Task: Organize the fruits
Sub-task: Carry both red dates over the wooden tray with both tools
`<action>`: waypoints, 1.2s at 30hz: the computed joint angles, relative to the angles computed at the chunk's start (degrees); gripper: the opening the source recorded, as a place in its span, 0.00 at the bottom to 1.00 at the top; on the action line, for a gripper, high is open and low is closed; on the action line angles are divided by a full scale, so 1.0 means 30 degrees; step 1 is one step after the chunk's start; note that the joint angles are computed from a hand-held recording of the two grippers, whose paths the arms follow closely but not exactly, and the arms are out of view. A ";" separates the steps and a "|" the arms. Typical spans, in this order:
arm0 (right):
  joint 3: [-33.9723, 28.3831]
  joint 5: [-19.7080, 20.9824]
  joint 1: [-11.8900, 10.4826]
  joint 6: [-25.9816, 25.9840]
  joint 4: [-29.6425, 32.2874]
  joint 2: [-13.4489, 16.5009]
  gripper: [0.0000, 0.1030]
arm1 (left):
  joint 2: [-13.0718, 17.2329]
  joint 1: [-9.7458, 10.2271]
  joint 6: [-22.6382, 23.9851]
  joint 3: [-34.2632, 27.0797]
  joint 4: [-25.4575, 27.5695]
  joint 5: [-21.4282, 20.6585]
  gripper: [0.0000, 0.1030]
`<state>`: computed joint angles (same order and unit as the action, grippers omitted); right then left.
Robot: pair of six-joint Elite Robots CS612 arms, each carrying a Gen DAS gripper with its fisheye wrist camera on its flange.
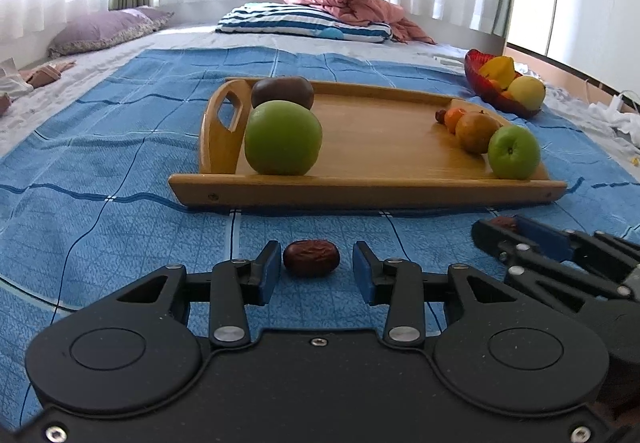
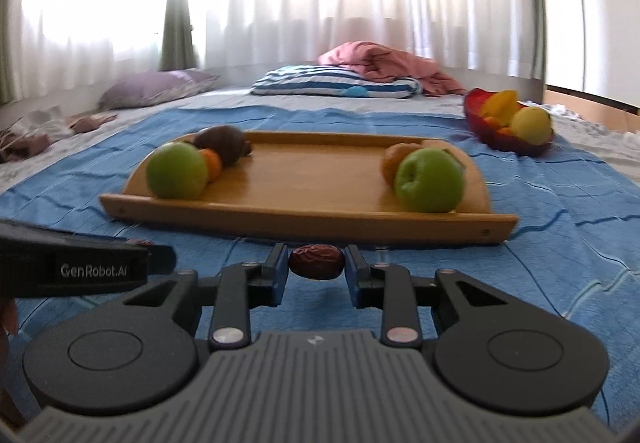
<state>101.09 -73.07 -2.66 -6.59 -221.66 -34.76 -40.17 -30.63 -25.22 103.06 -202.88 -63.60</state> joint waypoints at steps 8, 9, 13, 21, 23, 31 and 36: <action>-0.0059 -0.0424 0.0095 0.0752 0.0308 0.0033 0.34 | 0.0261 -0.0385 0.0420 -0.0138 -0.0130 0.1126 0.28; -0.0060 -0.0405 0.0104 0.0796 0.0299 0.0049 0.34 | 0.0274 -0.0426 0.0435 -0.0147 -0.0148 0.1243 0.28; -0.0029 -0.0406 0.0124 0.0859 0.0100 0.0079 0.34 | 0.0247 -0.0518 0.0679 -0.0158 -0.0235 0.1157 0.28; -0.0048 -0.0401 0.0081 0.0997 0.0005 0.0046 0.34 | 0.0172 -0.0619 0.0748 -0.0300 -0.0344 0.1044 0.28; -0.0055 -0.0394 0.0060 0.1003 -0.0058 0.0025 0.34 | 0.0136 -0.0604 0.0686 -0.0353 -0.0287 0.1027 0.28; -0.0328 -0.0452 0.0038 0.1038 -0.0266 0.0004 0.35 | 0.0033 -0.0528 0.0579 -0.0704 0.0055 0.1021 0.28; -0.0553 -0.0399 0.0029 0.1088 -0.0217 -0.0004 0.35 | 0.0012 -0.0466 0.0570 -0.0976 0.0150 0.1031 0.28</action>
